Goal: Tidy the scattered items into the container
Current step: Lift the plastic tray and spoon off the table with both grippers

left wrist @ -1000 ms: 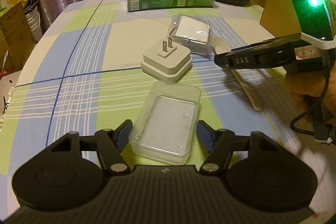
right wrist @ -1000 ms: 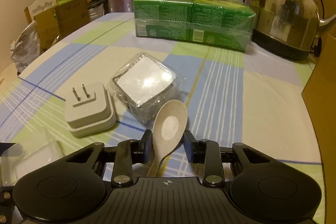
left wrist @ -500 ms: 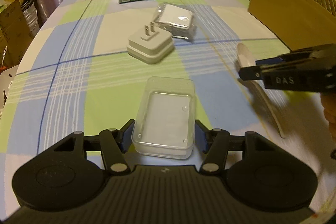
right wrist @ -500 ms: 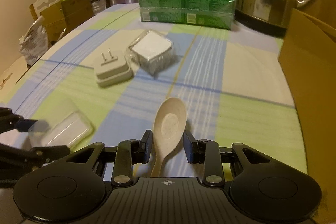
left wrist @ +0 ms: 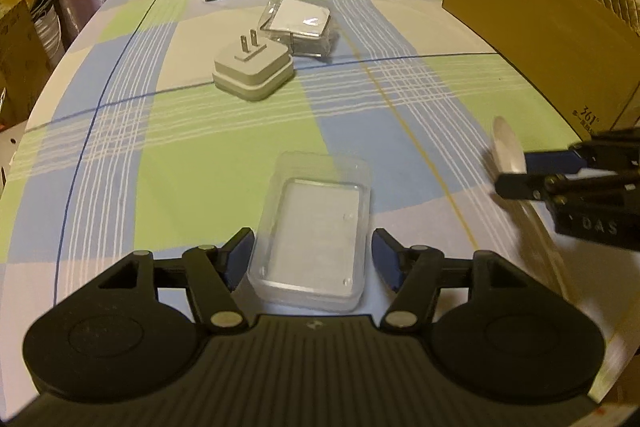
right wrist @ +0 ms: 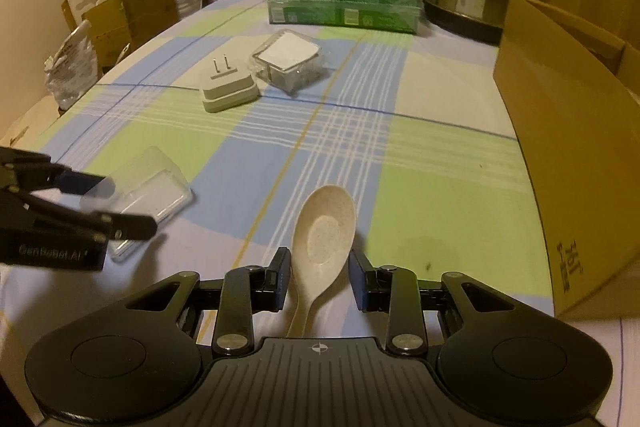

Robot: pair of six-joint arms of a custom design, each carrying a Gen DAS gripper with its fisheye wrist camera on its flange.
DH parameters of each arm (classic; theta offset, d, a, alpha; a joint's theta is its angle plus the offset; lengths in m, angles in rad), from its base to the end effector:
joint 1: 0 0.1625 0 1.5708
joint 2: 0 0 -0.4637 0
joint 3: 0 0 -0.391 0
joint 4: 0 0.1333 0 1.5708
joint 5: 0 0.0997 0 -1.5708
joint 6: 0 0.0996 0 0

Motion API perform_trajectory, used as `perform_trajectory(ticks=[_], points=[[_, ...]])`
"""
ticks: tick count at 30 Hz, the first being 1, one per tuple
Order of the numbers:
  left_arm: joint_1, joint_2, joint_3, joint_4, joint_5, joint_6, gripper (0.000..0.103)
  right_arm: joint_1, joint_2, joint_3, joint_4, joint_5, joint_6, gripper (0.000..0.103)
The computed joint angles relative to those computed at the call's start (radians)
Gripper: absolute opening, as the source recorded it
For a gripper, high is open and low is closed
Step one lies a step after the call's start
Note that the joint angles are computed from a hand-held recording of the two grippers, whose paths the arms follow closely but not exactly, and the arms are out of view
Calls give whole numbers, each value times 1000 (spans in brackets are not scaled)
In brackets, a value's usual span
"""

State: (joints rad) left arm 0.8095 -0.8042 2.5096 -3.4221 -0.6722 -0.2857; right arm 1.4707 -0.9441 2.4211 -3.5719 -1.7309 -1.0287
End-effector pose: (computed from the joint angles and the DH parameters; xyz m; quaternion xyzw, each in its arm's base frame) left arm -0.1071 -0.4185 0.0622 0.1809 0.8805 -0.2734 0.3423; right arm 0.0725 -0.4536 0.1136 0.4126 -0.8701 0.1769 0.2034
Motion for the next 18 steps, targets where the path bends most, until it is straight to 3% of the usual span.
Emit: perform_trajectory(ticks=[6,14,18], points=[[27,-1,-35,27,-13,52,60,-13,3,-2,7,6,6,29],[26,-4,-33,36,-23,46,52,-21,9,-3,-6,21,26,30],[15,-1,-26,40,-15,20,52,-6,24,-7,-20,1,35,42]])
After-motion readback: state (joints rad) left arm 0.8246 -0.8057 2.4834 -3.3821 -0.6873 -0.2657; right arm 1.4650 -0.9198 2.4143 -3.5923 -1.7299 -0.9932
